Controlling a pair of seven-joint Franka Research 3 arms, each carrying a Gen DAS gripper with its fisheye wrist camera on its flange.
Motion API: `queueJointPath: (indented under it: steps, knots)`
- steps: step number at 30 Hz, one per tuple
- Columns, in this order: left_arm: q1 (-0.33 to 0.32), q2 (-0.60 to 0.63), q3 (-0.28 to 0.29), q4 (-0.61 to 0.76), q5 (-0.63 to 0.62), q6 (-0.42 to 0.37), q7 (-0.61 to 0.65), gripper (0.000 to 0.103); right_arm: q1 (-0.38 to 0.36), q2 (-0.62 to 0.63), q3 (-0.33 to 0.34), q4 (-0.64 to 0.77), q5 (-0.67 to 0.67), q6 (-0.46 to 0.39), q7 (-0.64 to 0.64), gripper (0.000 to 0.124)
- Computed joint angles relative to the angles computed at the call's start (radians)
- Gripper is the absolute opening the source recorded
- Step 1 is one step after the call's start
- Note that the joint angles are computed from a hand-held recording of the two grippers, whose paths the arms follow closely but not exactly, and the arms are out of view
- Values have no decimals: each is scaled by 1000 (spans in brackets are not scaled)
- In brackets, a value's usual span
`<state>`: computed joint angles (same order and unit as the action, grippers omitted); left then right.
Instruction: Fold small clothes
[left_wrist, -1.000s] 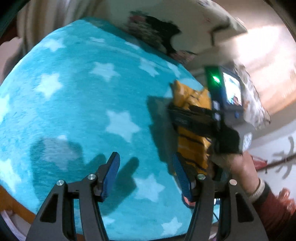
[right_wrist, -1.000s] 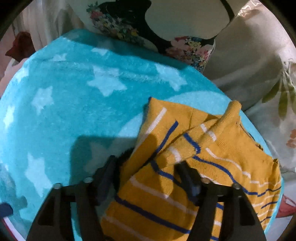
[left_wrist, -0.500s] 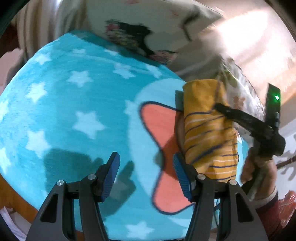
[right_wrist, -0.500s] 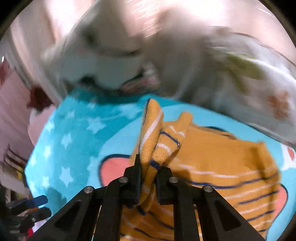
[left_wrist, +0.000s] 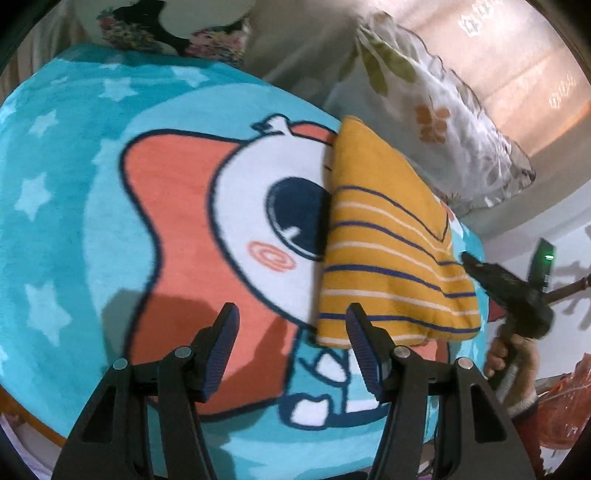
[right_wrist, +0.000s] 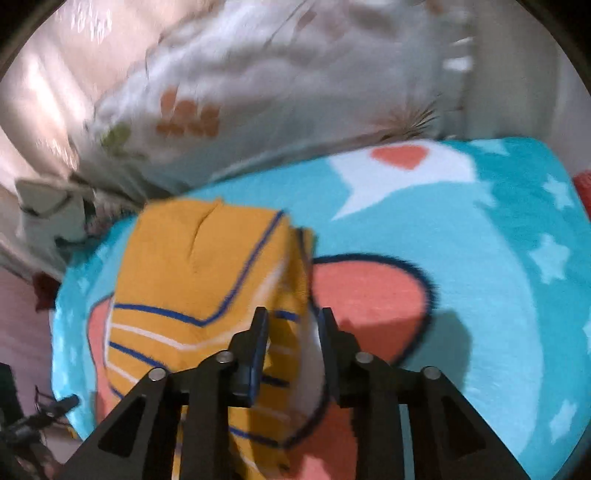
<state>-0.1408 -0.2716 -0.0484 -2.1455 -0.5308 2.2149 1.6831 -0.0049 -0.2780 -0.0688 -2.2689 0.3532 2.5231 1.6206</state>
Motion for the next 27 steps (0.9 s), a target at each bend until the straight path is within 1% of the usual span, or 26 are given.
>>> queueJointPath:
  steps: [2,3,4,6,8,9,11,13,14,15,17,19,21,23,25,26,27]
  knots:
    - [-6,7,-17,3,15,14,-17,59,-3,-49,0,-24,3,25,5,35]
    - [-9,13,-24,7,25,19,-27,59,16,-71,-12,-30,43,29,-23,35]
    - [-13,20,-29,13,32,23,-36,59,49,-93,-34,-36,105,31,-80,35]
    - [-21,35,-38,24,39,31,-49,59,93,-122,-47,-43,171,29,-172,35]
    - [-27,51,-46,36,49,39,-54,59,145,-114,-62,-31,250,5,-266,33]
    - [-30,63,-52,46,60,46,-58,59,154,-103,-61,-31,275,-10,-289,33]
    - [-34,84,-60,65,75,65,-57,59,129,-71,-24,-40,243,-14,-250,32]
    - [-33,110,-66,89,90,84,-56,60,55,-24,33,-45,82,-31,-114,29]
    - [-31,126,-67,103,95,89,-58,62,43,-15,34,-49,51,-47,-86,39]
    - [-30,142,-67,116,88,93,-49,66,37,-27,28,-62,49,-50,-67,48]
    - [-23,183,-64,146,53,100,-13,69,29,-50,16,-62,42,-80,-45,50]
    - [-14,217,-66,166,-10,101,41,73,30,-84,5,-75,63,-47,-48,56]
    - [0,268,-74,200,-74,86,101,78,25,-84,-1,-75,75,7,-47,80]
    - [17,316,-90,236,-122,56,143,78,34,-37,-21,-42,111,18,-62,81]
    - [40,367,-109,280,-205,3,201,81,54,34,-54,8,196,-8,-113,81]
    - [53,401,-120,310,-249,-40,220,82,54,67,-57,27,226,-19,-121,81]
    - [62,416,-132,322,-270,-54,226,83,56,100,-62,47,274,-31,-141,81]
